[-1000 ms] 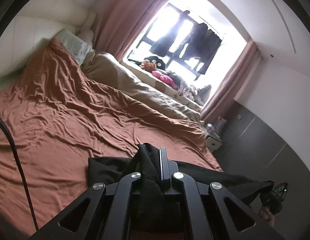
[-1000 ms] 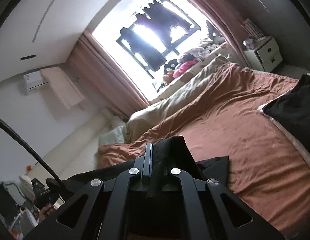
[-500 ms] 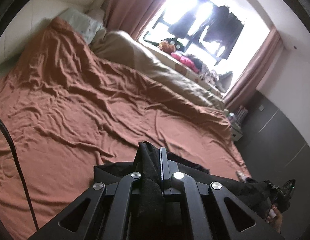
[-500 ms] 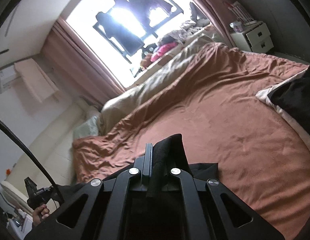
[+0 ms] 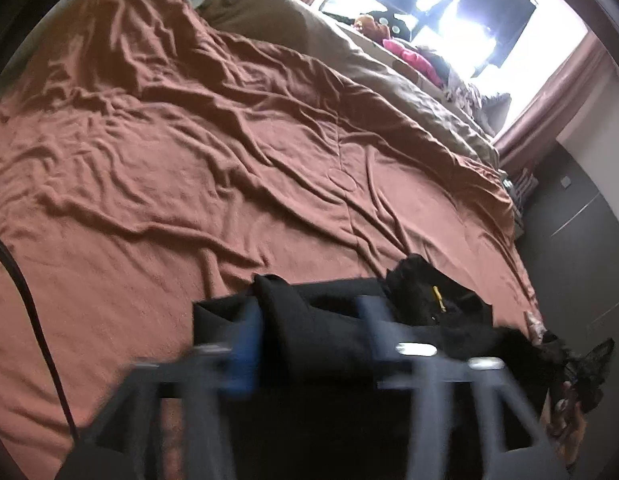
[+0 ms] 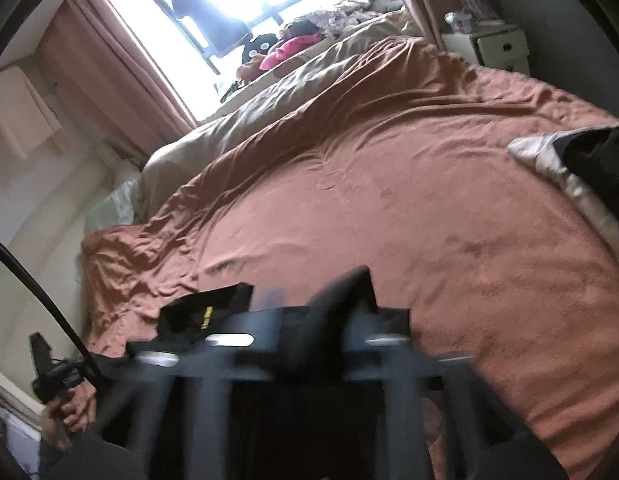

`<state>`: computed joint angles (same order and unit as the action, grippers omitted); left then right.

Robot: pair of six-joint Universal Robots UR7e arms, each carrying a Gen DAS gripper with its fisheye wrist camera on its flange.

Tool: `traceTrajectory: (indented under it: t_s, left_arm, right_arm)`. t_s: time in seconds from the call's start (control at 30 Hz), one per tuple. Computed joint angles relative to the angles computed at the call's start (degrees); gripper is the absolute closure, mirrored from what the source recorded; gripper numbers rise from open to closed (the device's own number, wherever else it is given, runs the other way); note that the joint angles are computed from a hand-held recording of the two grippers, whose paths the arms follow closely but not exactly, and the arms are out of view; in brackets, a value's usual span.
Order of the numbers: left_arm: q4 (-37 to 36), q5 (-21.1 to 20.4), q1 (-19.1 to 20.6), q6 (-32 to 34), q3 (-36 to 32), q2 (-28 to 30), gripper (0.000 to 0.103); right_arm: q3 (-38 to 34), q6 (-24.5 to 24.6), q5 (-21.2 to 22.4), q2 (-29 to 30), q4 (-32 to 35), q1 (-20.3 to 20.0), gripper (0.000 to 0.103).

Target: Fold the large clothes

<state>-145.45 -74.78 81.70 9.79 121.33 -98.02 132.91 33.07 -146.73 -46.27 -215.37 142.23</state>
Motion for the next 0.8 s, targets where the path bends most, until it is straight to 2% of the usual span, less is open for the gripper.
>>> traceTrajectory:
  t_s: [0.07, 0.2, 0.37, 0.47, 0.57, 0.67, 0.8]
  left_arm:
    - [-2.38, 0.07, -0.16, 1.08, 0.86, -1.3, 0.013]
    - [-0.14, 1.05, -0.09, 1.65, 0.21, -3.05, 0.013]
    - [5.22, 2.43, 0.38, 3.23, 0.38, -5.41, 0.013]
    - [8.73, 4.14, 0.69, 4.51, 0.65, -6.25, 0.014]
    - [9.98, 4.39, 1.46, 6.09, 0.22, -5.61, 0.016]
    - [10.52, 5.29, 1.63, 7.73, -0.88, -3.44, 0.017]
    - [10.34, 5.72, 2.07, 10.41, -3.37, 1.65, 0.018]
  right_arm:
    - [-0.8, -0.41, -2.53, 0.07, -0.79, 1.64, 0.0]
    - [-0.16, 5.65, -2.58, -3.47, 6.55, 3.07, 0.0]
    - [-0.31, 17.55, -6.28, -7.54, 26.54, 6.71, 0.0]
    - [-1.31, 23.39, -5.4, -9.3, 38.06, 8.44, 0.0]
    - [-2.07, 25.25, -2.36, -11.71, 45.89, 7.47, 0.0]
    - [-3.34, 24.52, -0.51, -13.82, 52.44, 5.46, 0.0]
    - [-4.97, 21.11, 1.23, -14.9, 54.76, 2.54, 0.0]
